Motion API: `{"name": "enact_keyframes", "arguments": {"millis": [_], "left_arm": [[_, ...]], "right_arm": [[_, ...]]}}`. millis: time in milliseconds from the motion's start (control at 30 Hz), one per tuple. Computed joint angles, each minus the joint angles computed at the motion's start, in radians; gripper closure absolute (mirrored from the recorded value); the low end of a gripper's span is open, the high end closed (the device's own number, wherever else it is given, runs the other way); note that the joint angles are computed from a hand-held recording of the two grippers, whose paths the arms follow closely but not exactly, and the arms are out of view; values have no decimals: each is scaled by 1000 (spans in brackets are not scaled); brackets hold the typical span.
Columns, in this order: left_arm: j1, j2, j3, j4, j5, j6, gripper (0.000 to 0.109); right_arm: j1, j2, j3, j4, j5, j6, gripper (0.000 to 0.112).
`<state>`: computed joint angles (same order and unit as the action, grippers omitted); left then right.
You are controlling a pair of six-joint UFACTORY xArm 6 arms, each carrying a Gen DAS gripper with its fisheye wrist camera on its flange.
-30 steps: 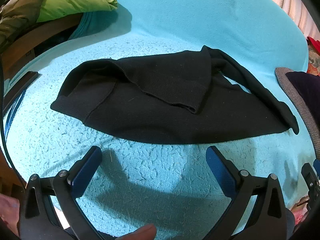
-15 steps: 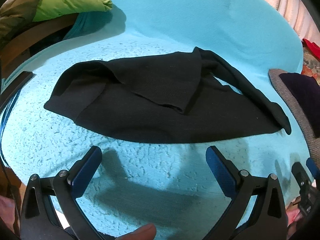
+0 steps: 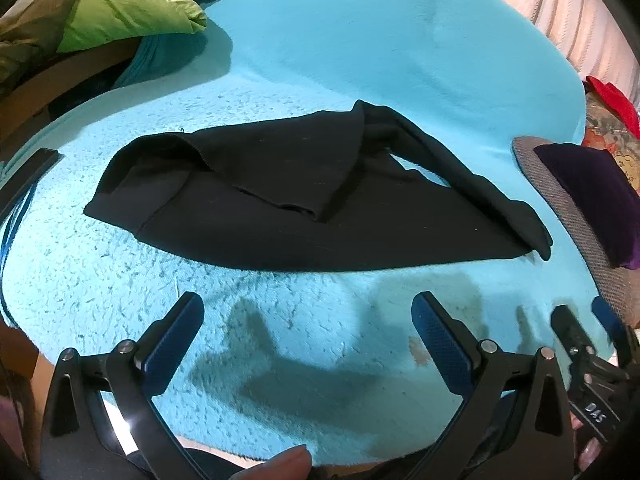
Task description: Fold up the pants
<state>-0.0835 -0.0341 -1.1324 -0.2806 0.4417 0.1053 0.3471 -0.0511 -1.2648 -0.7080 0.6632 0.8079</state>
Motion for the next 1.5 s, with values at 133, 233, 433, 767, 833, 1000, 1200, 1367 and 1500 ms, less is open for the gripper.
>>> {"name": "enact_keyframes", "arguments": {"millis": [133, 233, 433, 767, 833, 1000, 1200, 1367, 1500], "left_arm": [[-1, -25, 18, 20, -5, -1, 6], [7, -42, 31, 32, -5, -7, 6], [18, -60, 43, -1, -2, 9, 6], [5, -34, 22, 9, 1, 1, 6], [1, -31, 24, 14, -5, 0, 6], [-3, 1, 5, -20, -17, 15, 6], [-7, 60, -38, -13, -8, 2, 6], [-4, 50, -29, -65, -15, 39, 6], [0, 52, -33, -81, -5, 45, 6]], "right_arm": [[-13, 0, 6, 37, -20, -19, 10], [-13, -1, 7, 37, -23, -17, 10], [-10, -16, 17, 12, -31, 3, 10], [-22, -25, 34, 38, -50, 1, 10], [-24, -24, 35, 47, -51, -5, 10], [-30, -25, 40, 57, -55, -7, 10], [-34, -25, 40, 65, -48, -6, 10], [-27, -19, 32, 59, -32, -9, 10], [-20, -15, 25, 45, -21, -10, 10]]}}
